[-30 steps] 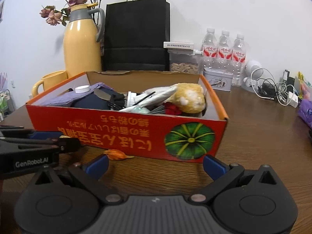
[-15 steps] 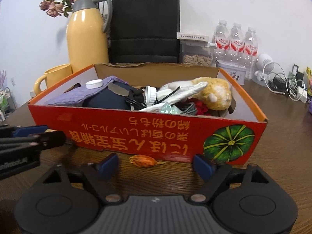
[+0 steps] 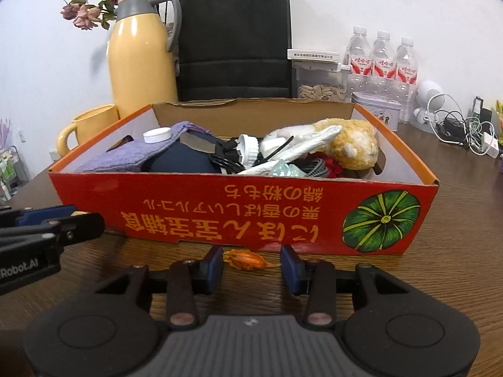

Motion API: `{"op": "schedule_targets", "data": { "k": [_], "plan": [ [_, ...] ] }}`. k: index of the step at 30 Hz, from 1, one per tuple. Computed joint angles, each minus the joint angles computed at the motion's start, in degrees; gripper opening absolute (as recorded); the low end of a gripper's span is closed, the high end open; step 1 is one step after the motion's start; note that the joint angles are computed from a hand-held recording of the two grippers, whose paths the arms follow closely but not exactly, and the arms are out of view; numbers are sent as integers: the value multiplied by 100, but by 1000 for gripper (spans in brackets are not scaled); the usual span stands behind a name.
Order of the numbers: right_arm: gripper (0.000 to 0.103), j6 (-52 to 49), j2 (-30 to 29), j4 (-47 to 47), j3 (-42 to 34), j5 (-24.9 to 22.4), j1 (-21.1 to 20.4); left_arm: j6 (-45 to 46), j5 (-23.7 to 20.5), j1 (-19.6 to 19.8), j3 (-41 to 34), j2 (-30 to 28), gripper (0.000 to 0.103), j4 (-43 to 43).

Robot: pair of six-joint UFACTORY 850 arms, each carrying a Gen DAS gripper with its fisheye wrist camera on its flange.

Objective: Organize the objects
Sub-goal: 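Carry the soap bar into the box with the left tool and open it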

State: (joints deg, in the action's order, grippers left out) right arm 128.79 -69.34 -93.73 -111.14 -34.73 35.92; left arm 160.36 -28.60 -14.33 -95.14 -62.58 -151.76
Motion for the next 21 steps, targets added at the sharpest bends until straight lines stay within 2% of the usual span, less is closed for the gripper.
{"op": "schedule_targets", "data": {
  "k": [6,10,14,21],
  "plan": [
    [39,849,215,-923,433,-291,102,221,-244,13,170,86,32,-267],
    [39,1505,501,-1737,926,-854,228,509,-530,-7,393,233,32,-536],
    [39,1464,652,-2046,1108,-1298,275,760,-683,-68,442,332,33,-719],
    [39,1341,663,-2213,936,-1461,92,641,-735,-198,40,315,33,-634]
  ]
}}
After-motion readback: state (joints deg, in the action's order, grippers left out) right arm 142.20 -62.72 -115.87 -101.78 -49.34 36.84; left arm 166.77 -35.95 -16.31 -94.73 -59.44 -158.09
